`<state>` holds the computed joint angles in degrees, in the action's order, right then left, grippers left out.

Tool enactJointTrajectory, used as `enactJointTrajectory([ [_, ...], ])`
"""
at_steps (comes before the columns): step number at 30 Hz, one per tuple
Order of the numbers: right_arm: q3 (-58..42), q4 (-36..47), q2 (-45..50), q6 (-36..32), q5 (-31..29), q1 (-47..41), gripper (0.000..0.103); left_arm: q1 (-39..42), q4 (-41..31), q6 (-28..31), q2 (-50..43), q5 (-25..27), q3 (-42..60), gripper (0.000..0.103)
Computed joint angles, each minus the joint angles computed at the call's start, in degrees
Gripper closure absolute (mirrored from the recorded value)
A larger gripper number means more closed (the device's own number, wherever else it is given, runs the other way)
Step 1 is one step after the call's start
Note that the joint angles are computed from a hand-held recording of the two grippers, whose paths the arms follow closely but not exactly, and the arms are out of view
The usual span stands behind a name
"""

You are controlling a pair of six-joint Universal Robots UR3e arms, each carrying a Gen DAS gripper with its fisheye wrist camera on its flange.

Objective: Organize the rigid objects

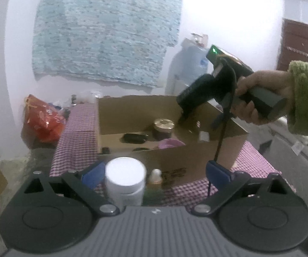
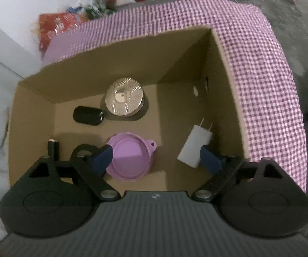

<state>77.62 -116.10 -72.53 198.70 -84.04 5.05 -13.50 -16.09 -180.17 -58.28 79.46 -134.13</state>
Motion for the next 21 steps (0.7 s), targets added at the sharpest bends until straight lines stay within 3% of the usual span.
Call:
enactJointTrajectory([
  [4, -5.79, 3.82, 3.59, 1.43, -1.70, 2.71, 0.012, 6.45, -1.11, 0.50, 5.79, -4.74, -3.60, 0.001],
  [9, -13.21, 8.04, 9.29, 4.85, -8.16, 5.66, 0.010, 15.38, -7.99, 2.18, 13.34, -13.39, -6.06, 0.001],
  [13, -17.27, 10.13, 12.34, 7.09, -9.32, 6.47, 0.004, 21.21, -12.31, 4.32, 18.69, -18.71, -7.68, 0.001],
  [15, -21.06, 11.82, 15.24, 8.11, -10.33, 7.18, 0.002, 21.54, -11.13, 4.22, 18.64, -18.93, -8.28, 0.001],
  [18, -28.24, 15.32, 20.26, 9.10, -10.62, 7.85, 0.002, 25.00, -13.58, 5.73, 21.40, -22.28, -9.49, 0.001],
  [21, -36.38, 19.51, 25.52, 10.21, -14.66, 9.34, 0.002, 29.38, -18.51, 7.82, 24.46, -26.58, -10.02, 0.001],
])
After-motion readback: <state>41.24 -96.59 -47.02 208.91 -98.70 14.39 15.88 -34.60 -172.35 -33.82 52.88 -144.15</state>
